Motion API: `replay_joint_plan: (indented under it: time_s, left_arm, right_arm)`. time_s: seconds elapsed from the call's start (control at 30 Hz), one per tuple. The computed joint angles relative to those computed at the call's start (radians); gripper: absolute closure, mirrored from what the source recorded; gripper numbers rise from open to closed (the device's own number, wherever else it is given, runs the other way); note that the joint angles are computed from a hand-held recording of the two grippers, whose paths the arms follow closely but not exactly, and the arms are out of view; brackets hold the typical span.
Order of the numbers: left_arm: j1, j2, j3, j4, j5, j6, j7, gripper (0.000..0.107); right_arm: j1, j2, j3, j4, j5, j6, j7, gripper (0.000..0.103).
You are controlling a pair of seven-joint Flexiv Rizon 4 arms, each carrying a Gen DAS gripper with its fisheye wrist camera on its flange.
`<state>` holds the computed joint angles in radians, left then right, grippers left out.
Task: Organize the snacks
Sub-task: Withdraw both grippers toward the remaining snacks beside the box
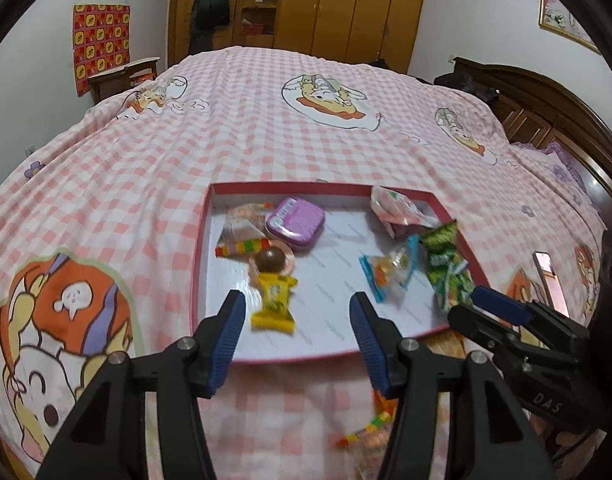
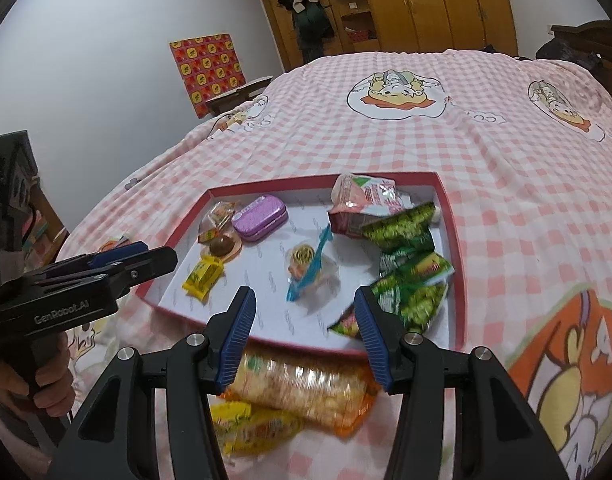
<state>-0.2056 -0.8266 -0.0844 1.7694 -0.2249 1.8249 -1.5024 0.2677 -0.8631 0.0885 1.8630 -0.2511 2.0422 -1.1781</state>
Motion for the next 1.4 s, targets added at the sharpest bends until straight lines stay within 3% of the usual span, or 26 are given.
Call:
replay_joint_plan:
  time_s: [0.53,1.0,1.4]
  left_arm:
    - [0.085,0.026,-0.12,0.146,0.067,0.048,-0.069,0.048]
    - [0.137,-0.007,-0.202,0.163,0.127,0.004,-0.078,0.048]
    - [0.069,-0.039,-0.15,0.123,0.101,-0.019,-0.054,0.048]
  right_arm:
    - [0.048,0.052,-0.019,0.155,0.096,0.055,-0.012,0.05]
    - [0.019,0.035,0.011,0.204,0.102,0.09,0.025,0.05]
    - [-0.006,0.028,0.021,0.209,0.071,0.101,0.057,0.05]
